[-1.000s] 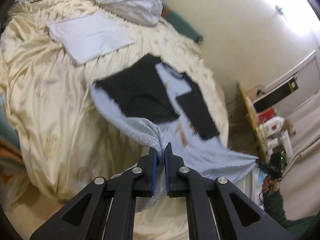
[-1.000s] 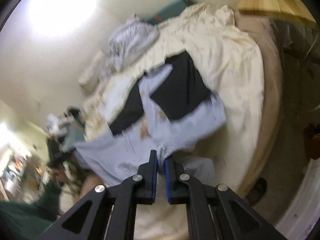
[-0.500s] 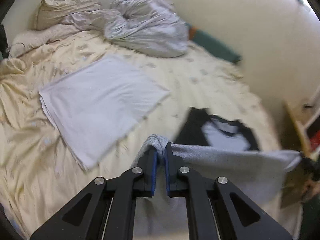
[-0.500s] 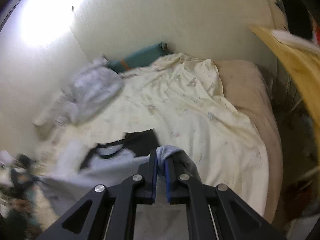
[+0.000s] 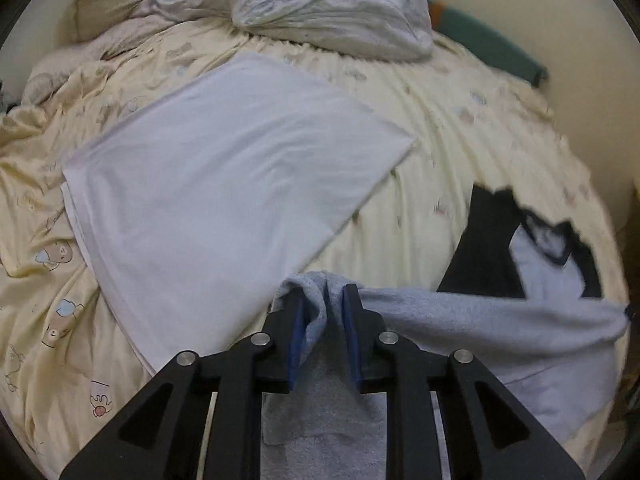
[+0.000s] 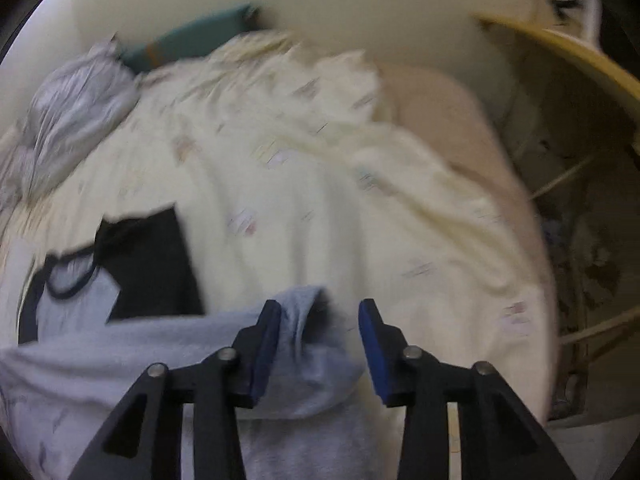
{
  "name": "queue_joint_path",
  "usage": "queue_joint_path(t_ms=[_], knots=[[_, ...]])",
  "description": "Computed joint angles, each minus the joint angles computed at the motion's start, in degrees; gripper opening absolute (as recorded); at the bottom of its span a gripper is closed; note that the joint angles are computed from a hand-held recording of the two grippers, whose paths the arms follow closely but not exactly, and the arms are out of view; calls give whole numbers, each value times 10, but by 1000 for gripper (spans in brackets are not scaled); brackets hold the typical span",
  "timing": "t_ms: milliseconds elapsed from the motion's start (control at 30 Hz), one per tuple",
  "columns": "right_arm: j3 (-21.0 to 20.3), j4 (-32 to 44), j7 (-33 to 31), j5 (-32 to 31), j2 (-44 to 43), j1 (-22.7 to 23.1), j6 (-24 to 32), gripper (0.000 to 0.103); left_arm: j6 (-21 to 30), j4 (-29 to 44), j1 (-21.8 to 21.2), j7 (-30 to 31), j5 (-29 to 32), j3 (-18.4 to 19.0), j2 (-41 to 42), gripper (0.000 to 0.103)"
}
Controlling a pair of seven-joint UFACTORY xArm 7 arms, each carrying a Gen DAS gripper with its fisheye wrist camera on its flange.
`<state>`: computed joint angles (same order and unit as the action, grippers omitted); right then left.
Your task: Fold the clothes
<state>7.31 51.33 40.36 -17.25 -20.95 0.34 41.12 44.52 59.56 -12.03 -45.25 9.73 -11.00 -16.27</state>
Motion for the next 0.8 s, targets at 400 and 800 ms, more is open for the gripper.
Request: queue_joint_path(t_ms=[400,800], knots=[[-62,-197,-110,330,-246,179,-95,61,-72,-141,-78,-24,-152,6,-170,58],[10,-333,140,584,-147,488,-436,72,-344,-142,-125,-328,-170,-238,7,90]])
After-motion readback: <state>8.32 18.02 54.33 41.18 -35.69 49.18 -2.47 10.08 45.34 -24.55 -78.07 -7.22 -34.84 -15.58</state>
